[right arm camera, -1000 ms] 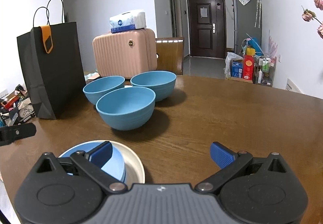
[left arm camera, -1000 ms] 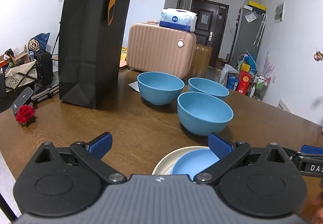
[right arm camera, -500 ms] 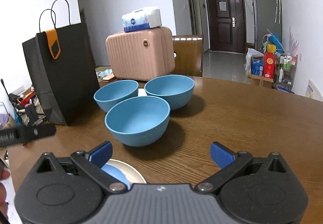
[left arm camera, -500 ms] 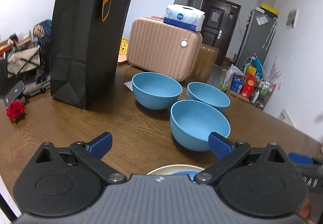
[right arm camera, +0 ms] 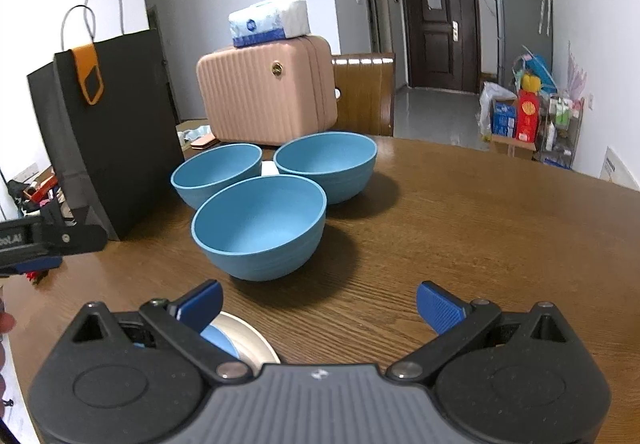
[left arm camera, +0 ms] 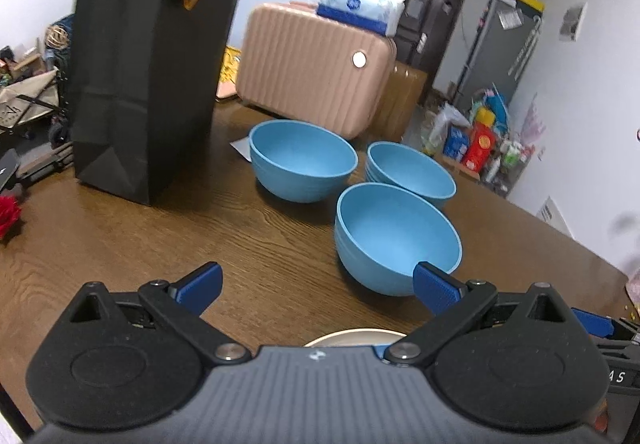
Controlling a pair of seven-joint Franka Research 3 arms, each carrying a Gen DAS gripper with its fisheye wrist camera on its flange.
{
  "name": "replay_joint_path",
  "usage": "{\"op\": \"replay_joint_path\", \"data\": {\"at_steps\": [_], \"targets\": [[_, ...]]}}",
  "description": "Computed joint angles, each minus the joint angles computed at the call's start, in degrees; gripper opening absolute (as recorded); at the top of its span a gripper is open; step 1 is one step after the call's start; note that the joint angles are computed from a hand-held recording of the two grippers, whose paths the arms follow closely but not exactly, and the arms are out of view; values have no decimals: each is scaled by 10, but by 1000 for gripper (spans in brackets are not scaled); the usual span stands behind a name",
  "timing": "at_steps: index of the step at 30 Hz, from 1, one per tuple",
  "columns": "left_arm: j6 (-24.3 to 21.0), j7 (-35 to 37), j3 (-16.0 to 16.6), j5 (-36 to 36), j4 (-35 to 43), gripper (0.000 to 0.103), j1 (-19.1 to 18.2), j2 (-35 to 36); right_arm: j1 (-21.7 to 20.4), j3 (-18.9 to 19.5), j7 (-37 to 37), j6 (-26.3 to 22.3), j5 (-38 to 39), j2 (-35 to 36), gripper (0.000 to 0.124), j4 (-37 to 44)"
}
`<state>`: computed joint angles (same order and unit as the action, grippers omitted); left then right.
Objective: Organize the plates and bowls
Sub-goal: 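Move both tools away from the plate stack toward the blue bowls, then close both grippers on the rim of the nearest light-blue bowl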
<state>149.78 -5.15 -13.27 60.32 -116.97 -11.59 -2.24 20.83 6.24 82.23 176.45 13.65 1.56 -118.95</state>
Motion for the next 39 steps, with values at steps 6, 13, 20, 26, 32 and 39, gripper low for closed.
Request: {"op": "replay_joint_path", "data": {"at_steps": [6,13,20,26,32,39], "targets": [[5,142,15,-115,53,103,6,30,13,-28,136,-96,-153,40,103,88],[-70,290,21,-276,138,103,9,50,14,-26,153,-265,-151,88,103,244],[-172,345,22,-341,239,103,-4,99,16,-29,152,-379,-146,145,103,369],[-244,350,27,-374,299,103,-14,132,15,-32,134,-470,-124,201,99,464],[-260,366,31,-396,326,101,-13,166,24,-44,154,-513,-130,258,96,541],[-286,421,35,-436,403,84,-6,243,35,-57,179,-596,-137,357,83,676]]}}
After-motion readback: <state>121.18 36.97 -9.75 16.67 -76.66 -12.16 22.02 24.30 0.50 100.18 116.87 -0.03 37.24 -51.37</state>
